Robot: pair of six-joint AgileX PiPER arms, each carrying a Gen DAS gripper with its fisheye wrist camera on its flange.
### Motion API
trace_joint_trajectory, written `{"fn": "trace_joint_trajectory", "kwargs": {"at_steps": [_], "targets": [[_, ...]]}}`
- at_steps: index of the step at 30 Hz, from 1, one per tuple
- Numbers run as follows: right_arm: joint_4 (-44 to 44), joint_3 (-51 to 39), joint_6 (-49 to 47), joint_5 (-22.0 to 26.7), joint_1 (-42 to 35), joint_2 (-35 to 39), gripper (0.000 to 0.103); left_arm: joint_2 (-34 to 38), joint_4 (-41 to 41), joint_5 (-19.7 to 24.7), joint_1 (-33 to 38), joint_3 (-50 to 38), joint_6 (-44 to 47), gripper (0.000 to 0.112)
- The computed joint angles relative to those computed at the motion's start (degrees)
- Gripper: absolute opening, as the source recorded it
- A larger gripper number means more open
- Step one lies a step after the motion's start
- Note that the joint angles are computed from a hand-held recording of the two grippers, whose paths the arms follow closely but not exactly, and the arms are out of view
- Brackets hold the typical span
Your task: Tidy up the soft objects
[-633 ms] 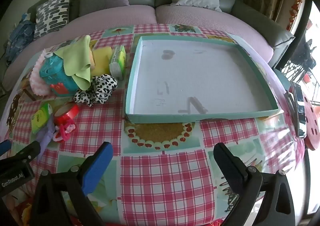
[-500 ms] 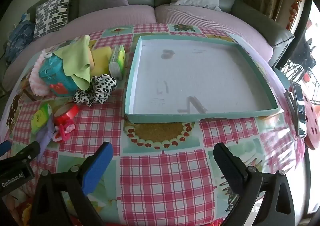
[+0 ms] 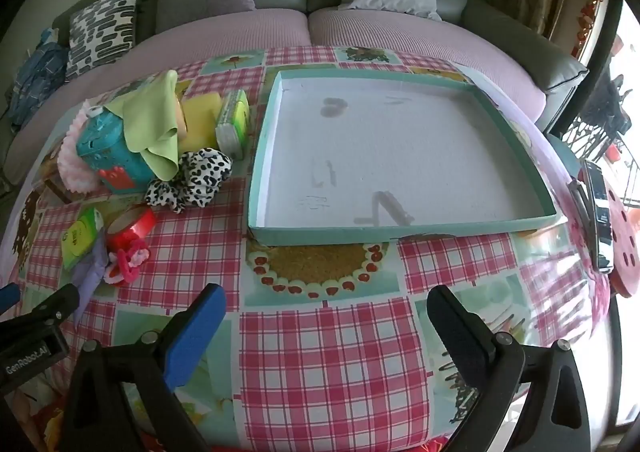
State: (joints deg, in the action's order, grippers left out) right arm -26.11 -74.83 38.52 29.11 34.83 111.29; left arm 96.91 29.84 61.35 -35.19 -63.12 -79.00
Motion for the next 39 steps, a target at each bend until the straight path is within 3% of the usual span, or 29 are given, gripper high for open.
{"fn": "trace_joint_trajectory", "kwargs": {"at_steps": [39], "targets": [[1.24,-1.01,-0.60,0.79,-0.06,1.09,0.102,0.05,-0.18,0.92,0.17,0.16,1.59,0.103]]}}
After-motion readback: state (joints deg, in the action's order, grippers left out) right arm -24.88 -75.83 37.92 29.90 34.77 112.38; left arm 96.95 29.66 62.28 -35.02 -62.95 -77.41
